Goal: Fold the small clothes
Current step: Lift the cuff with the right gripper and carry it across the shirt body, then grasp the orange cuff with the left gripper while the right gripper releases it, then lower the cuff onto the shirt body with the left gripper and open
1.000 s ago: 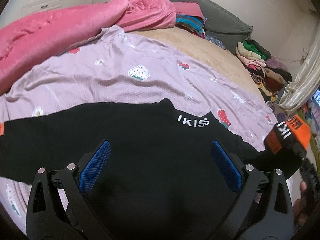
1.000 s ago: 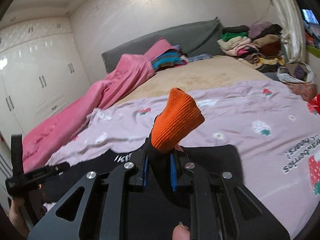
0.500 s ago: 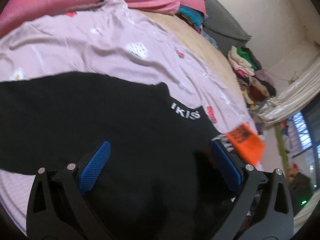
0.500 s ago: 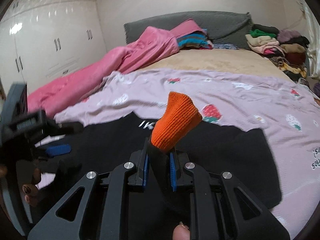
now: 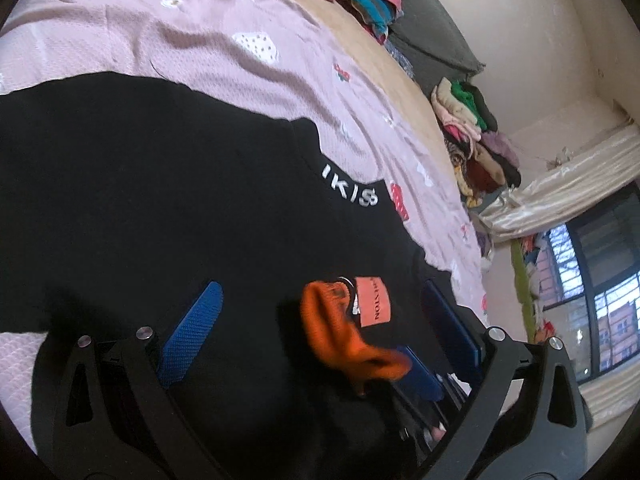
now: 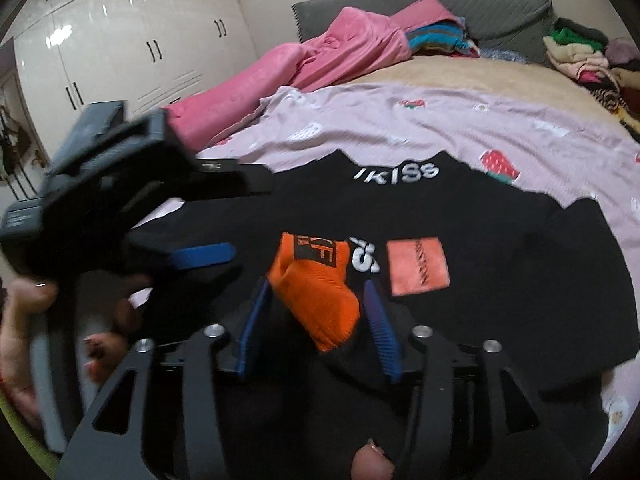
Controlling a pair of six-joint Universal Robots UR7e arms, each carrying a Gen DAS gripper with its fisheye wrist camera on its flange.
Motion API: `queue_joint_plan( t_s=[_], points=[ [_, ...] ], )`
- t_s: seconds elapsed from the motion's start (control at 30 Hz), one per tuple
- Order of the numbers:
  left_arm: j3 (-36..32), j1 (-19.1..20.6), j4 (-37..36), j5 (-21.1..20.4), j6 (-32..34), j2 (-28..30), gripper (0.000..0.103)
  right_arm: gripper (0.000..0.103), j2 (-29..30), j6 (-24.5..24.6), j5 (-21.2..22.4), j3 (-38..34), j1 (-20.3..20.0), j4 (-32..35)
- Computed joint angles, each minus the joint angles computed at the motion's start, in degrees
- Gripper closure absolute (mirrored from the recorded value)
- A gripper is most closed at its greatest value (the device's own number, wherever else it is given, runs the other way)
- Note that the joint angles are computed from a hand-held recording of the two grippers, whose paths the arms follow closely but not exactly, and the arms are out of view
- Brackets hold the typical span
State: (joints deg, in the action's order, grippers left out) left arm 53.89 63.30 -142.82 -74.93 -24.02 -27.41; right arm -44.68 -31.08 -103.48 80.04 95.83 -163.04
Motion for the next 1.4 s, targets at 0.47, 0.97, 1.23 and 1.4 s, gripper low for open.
queue_joint_plan(
  t_s=[0.47,0.97,1.23,1.4],
  points=[
    [-5.83,-3.36,9.73,11.07,7.45,5.91,0.073,0.047,-8.25,5.2,-1.04,7.56,-2.47,-6.87],
    [4.25,-6.41,-10.28,14.37,17.66,-1.65,0.098,0.047,-9.09,6.19,-4.82,6.73,-3.4,-11.25],
    [8.03,-5.48,-12.23,16.65,16.03,-4.06,0.098,0.047,-8.38,4.83,-7.1,6.1,-3.09,-13.4],
    [9.78,-4.8,-12.08,18.63,15.53,-4.75,0.098,0.047,-7.35,2.96,-8.47,5.43,-2.54,-14.07]
  ],
)
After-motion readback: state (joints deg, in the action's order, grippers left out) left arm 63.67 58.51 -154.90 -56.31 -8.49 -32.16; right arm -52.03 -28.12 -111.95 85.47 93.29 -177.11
